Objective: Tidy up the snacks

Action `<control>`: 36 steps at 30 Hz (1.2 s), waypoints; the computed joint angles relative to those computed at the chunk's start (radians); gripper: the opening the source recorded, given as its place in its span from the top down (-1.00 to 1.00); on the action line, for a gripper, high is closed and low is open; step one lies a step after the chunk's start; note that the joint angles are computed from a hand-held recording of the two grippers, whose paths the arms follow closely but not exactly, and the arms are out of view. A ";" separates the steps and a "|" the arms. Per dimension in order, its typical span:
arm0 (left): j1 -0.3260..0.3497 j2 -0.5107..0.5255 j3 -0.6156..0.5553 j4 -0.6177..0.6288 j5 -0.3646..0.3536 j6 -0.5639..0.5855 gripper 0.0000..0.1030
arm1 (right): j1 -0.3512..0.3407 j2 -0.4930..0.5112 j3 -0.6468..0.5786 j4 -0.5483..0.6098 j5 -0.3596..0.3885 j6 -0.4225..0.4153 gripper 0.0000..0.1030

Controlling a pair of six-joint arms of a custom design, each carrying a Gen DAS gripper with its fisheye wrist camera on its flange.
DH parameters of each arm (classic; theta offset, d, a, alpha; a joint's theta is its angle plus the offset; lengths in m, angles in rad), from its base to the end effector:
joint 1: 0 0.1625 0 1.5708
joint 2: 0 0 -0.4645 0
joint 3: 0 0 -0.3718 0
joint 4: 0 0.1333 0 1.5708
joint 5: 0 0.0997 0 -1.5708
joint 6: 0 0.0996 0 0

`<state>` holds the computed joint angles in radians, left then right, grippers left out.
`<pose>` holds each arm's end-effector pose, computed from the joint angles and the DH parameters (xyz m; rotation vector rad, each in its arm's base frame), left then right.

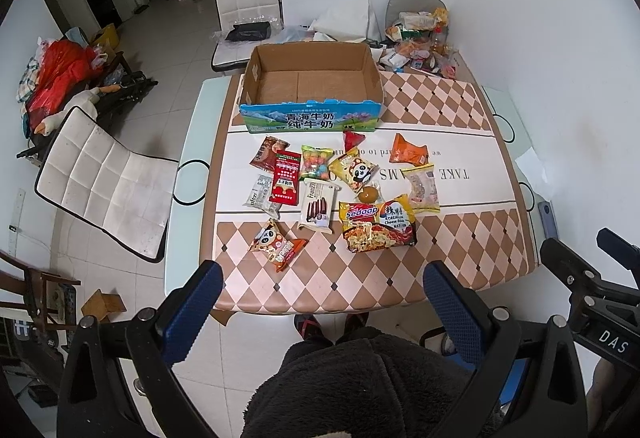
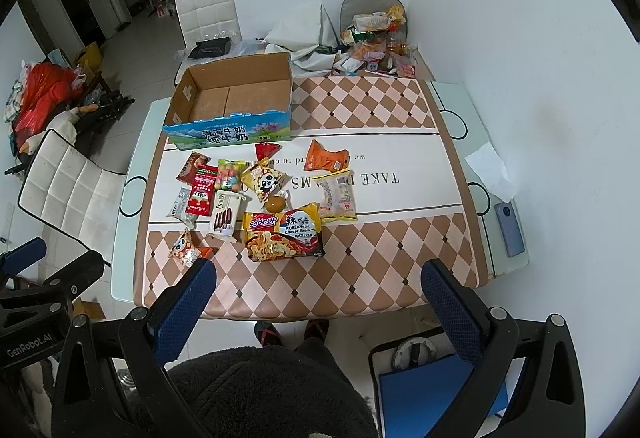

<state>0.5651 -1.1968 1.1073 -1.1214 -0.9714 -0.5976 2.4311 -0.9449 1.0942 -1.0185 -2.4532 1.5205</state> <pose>-0.4089 -0.4837 0.5160 0.6351 2.3855 -0.2354 0.5485 -0.3976 0.3710 -0.3392 -2.1159 0.6390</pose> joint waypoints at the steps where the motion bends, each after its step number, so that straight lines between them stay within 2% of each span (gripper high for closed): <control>1: -0.001 0.001 0.002 -0.003 0.001 -0.001 -0.99 | 0.000 0.001 -0.001 0.001 0.000 0.001 -1.00; 36: -0.012 0.008 -0.056 -0.005 0.019 0.018 -0.99 | 0.015 0.005 -0.024 0.011 -0.032 0.007 -1.00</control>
<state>0.5532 -1.1889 1.0517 -1.1264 -0.9519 -0.5795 2.4465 -0.9404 1.0704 -1.0080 -2.4856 1.5273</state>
